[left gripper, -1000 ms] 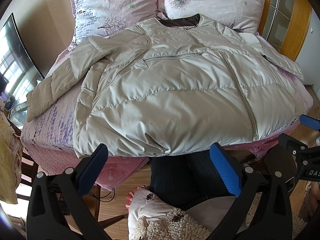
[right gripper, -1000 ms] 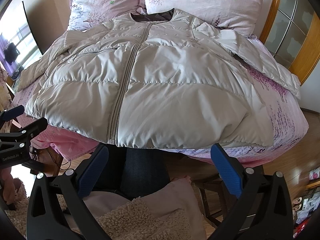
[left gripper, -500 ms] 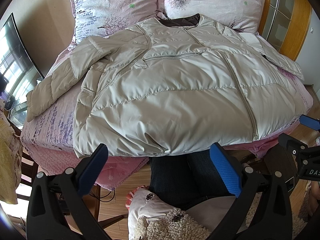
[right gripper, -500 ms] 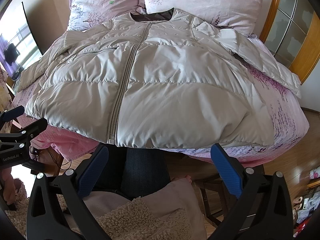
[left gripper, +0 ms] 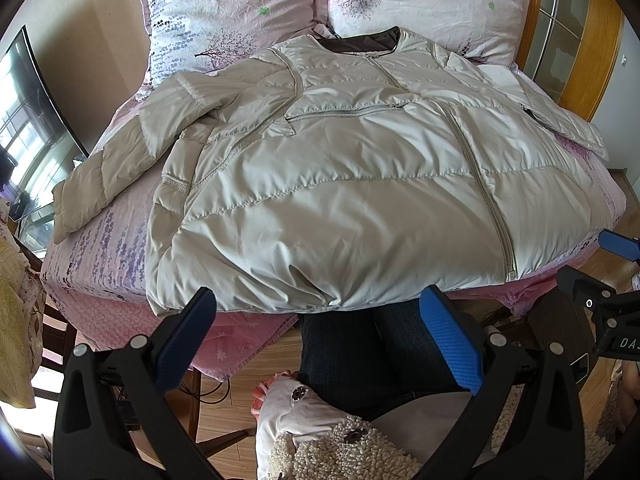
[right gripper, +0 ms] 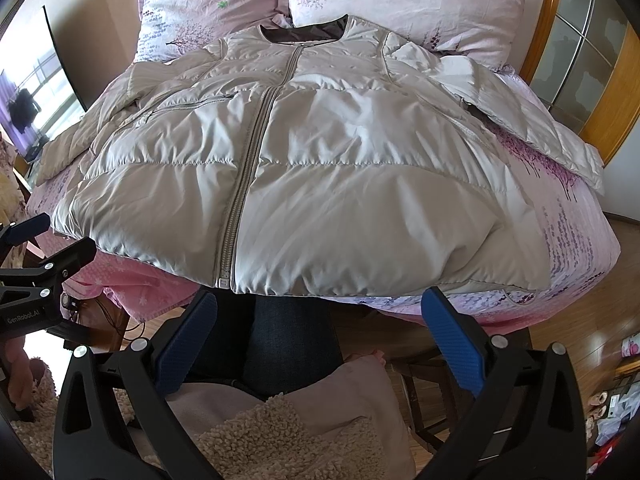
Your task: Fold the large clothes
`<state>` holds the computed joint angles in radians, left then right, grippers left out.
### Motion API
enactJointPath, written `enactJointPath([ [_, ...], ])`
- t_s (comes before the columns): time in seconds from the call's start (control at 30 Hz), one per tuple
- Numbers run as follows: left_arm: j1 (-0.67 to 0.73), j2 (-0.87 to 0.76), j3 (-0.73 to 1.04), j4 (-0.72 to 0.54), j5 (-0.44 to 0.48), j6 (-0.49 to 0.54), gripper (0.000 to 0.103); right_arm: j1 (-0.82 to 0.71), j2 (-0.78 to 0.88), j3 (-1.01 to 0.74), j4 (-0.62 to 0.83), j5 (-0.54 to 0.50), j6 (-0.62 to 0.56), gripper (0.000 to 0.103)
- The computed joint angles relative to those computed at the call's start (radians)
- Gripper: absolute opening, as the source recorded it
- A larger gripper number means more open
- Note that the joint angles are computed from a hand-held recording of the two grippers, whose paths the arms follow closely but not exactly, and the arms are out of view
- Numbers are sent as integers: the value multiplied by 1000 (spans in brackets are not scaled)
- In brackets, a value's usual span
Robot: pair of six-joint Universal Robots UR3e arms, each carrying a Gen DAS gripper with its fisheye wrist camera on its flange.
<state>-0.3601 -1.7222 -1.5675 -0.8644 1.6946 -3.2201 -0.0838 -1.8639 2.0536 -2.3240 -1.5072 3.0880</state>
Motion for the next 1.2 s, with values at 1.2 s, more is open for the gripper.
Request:
enactJointPath([
  [1.2,78,50,-73,66,-168,44,101,-442,-123,64,-41,441,-81,102],
])
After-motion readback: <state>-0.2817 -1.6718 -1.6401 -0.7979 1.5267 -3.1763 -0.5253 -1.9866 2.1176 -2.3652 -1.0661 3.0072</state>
